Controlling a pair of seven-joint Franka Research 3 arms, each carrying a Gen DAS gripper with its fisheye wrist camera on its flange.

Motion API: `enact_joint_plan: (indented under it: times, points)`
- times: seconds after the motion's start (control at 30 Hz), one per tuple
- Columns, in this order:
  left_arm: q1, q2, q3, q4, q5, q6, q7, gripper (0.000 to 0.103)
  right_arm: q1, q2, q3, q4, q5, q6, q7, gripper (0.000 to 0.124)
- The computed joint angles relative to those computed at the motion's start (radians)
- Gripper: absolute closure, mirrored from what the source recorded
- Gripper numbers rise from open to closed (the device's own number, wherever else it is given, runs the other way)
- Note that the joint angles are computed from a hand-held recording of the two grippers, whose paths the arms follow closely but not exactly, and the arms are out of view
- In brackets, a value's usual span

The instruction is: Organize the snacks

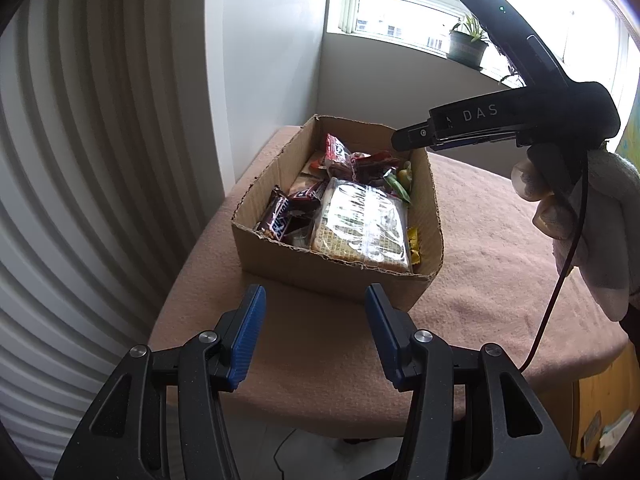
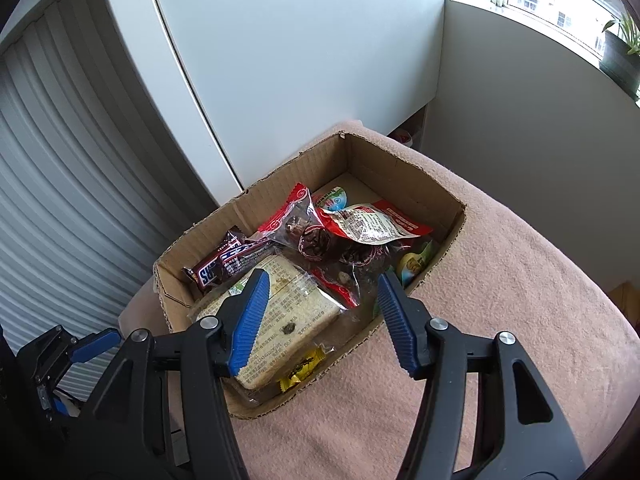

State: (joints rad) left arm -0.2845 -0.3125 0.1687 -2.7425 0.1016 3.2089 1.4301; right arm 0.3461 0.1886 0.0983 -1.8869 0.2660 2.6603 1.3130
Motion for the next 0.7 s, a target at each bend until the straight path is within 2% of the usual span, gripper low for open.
enact_joint_plan:
  times: [0.1,0.17,0.2,0.23,0.3,0.4,0.53,0.63,0.7]
  points:
    - [0.031,-0.007,-0.039,0.000,0.005,0.000,-0.018,0.050,-0.002,-0.037,0.002,-0.047,0.012,0.035,-0.008,0.053]
    - [0.079,-0.013,-0.094,-0.003,0.018,0.006,-0.044,0.040,-0.002,-0.067,0.004,-0.082,0.021,0.057,-0.015,0.052]
    - [0.095,-0.017,-0.112,-0.004,0.026,0.007,-0.056,0.040,0.000,-0.084,0.003,-0.102,0.016,0.071,-0.011,0.052]
    - [0.102,-0.021,-0.121,-0.005,0.032,0.006,-0.065,0.040,0.003,-0.104,0.003,-0.127,0.008,0.092,-0.005,0.052]
    - [0.143,-0.029,-0.166,-0.005,0.049,0.008,-0.094,0.040,0.003,-0.144,0.004,-0.180,0.009,0.137,-0.008,0.043]
    - [0.202,-0.042,-0.226,-0.007,0.074,0.018,-0.143,0.033,0.003,-0.210,0.007,-0.271,0.029,0.219,-0.020,0.036]
    - [0.317,-0.061,-0.341,-0.004,0.118,0.031,-0.221,0.029,0.009,-0.299,0.008,-0.384,0.058,0.297,-0.033,0.033]
    - [0.402,-0.077,-0.426,-0.003,0.149,0.043,-0.277,0.026,-0.007,-0.366,0.024,-0.481,0.026,0.379,0.015,0.025]
    - [0.461,-0.087,-0.485,-0.004,0.168,0.056,-0.312,0.026,-0.047,-0.404,0.057,-0.538,-0.025,0.427,0.074,0.022]
